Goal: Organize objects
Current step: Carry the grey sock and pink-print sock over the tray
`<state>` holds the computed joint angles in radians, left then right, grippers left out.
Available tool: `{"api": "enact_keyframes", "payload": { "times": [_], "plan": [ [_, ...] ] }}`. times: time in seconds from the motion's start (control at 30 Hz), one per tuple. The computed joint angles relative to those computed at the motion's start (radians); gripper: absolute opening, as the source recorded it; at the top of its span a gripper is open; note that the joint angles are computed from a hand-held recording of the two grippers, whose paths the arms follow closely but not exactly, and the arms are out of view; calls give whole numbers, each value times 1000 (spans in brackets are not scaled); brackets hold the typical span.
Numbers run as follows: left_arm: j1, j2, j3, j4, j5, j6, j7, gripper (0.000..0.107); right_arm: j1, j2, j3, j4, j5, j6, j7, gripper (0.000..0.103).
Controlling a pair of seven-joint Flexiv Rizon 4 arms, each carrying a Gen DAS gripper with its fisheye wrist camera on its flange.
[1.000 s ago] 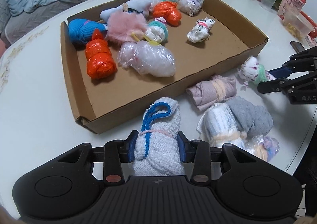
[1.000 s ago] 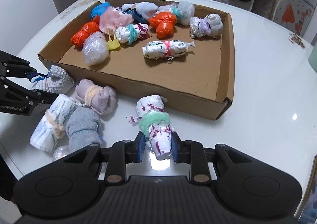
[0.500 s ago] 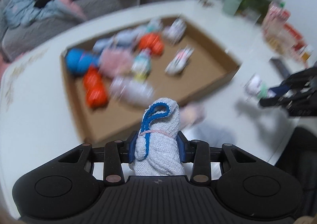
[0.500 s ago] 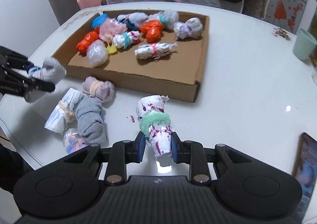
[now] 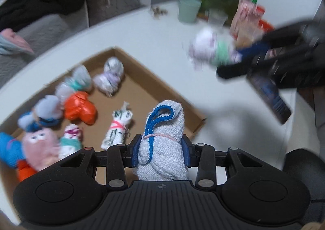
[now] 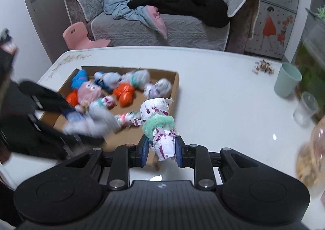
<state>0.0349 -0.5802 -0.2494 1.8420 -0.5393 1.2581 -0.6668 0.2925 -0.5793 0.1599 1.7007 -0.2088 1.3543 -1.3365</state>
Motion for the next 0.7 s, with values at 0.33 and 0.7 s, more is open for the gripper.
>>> {"api": "enact_keyframes", "payload": {
  "times": [0.33, 0.7],
  "plan": [
    [-39, -186, 85, -214, 102, -6, -174, 45, 12, -106, 0, -158, -10, -121, -38, 24],
    [26, -182, 41, -189, 145, 85, -201, 45, 14, -229, 33, -353, 25, -241, -163, 24]
  ]
}}
